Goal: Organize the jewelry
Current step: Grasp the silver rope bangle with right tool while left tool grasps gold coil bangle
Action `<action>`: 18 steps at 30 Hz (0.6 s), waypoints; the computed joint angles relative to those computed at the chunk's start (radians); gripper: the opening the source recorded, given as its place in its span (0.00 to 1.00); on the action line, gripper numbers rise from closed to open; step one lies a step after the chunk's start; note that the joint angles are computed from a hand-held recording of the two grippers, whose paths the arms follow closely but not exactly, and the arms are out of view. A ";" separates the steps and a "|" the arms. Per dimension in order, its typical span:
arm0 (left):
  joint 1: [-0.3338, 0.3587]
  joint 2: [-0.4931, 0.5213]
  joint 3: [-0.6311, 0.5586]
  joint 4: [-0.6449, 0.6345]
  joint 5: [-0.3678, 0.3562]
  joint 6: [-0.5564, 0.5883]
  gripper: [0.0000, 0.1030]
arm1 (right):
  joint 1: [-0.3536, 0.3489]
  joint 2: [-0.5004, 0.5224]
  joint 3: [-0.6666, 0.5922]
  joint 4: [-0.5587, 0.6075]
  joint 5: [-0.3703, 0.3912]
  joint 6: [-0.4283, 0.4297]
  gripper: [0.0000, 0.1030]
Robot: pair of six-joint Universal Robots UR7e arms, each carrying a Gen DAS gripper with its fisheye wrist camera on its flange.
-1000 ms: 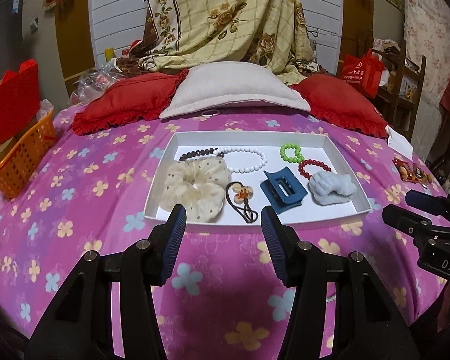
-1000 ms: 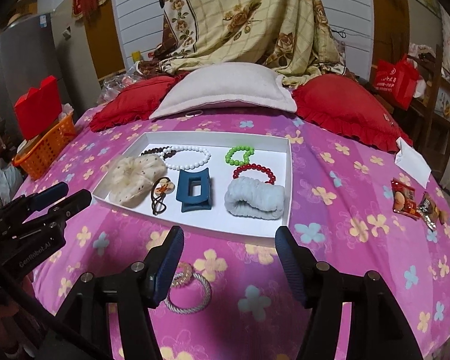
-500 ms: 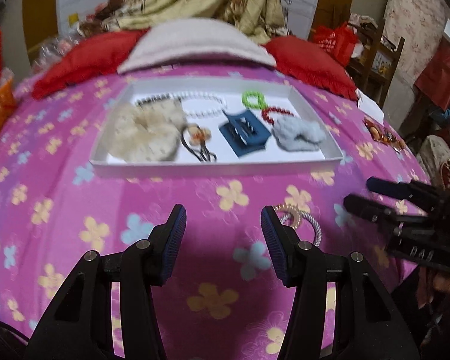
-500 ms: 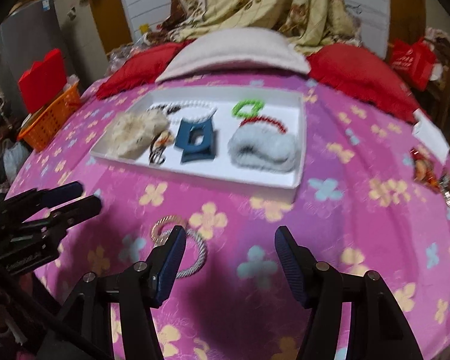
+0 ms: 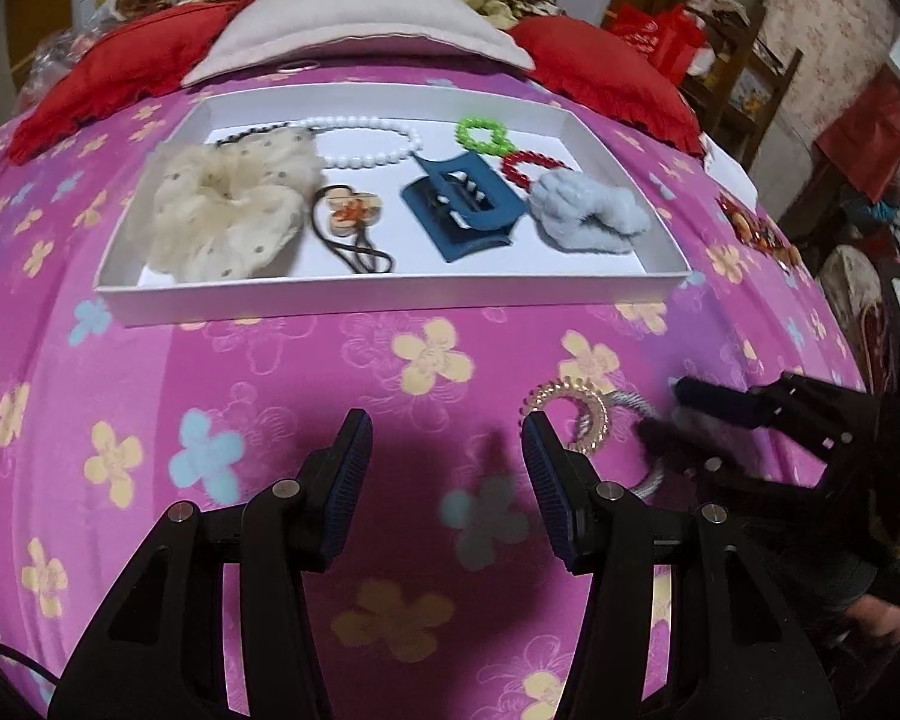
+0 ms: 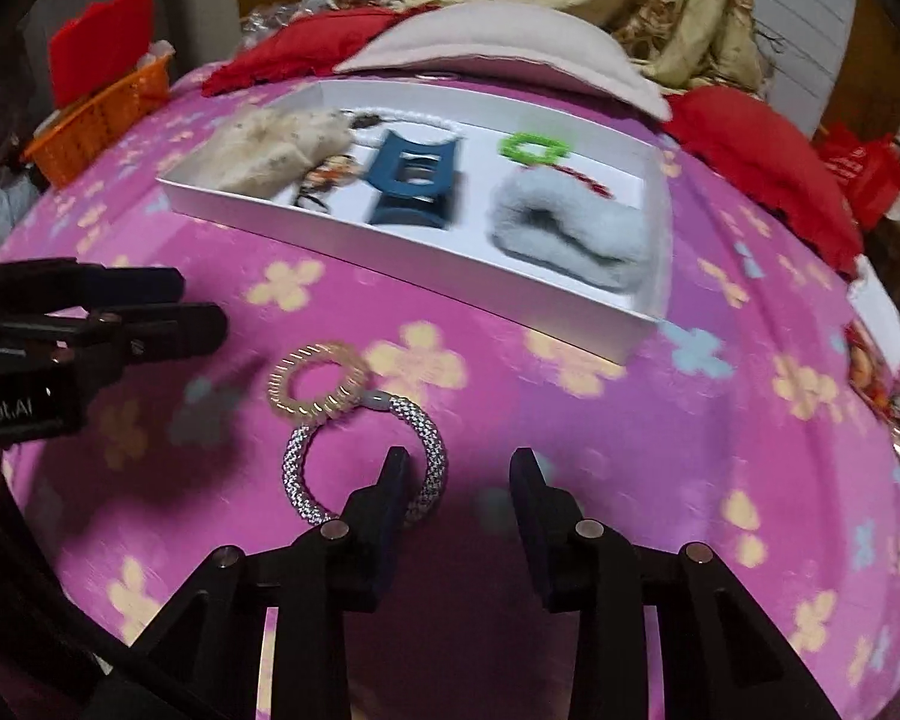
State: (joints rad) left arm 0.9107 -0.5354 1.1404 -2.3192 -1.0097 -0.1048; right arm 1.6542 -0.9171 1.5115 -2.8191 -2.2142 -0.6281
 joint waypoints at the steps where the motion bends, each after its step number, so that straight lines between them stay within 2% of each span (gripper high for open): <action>1: 0.000 0.007 -0.009 0.007 -0.005 0.008 0.50 | -0.007 -0.011 0.003 0.016 0.010 0.011 0.32; 4: -0.003 0.030 -0.036 0.029 -0.026 0.034 0.51 | -0.026 -0.040 0.015 0.039 0.045 0.042 0.32; 11: -0.008 0.101 -0.124 0.102 0.003 0.044 0.51 | -0.034 -0.050 0.035 0.004 0.067 0.013 0.32; 12: -0.009 0.105 -0.127 0.099 0.008 0.052 0.50 | -0.035 -0.051 0.043 -0.009 0.072 0.007 0.30; 13: -0.011 0.112 -0.133 0.097 0.014 0.064 0.46 | -0.036 -0.051 0.048 -0.022 0.079 -0.002 0.26; 14: -0.012 0.116 -0.135 0.092 0.017 0.072 0.26 | -0.037 -0.050 0.053 -0.035 0.085 -0.012 0.18; 15: -0.013 0.120 -0.141 0.093 0.022 0.080 0.16 | -0.036 -0.049 0.056 -0.044 0.086 -0.017 0.12; 16: -0.012 0.124 -0.147 0.100 0.022 0.082 0.09 | -0.035 -0.047 0.055 -0.049 0.086 -0.018 0.10; 18: -0.008 0.122 -0.150 0.103 0.003 0.077 0.09 | -0.035 -0.047 0.051 -0.044 0.090 -0.011 0.06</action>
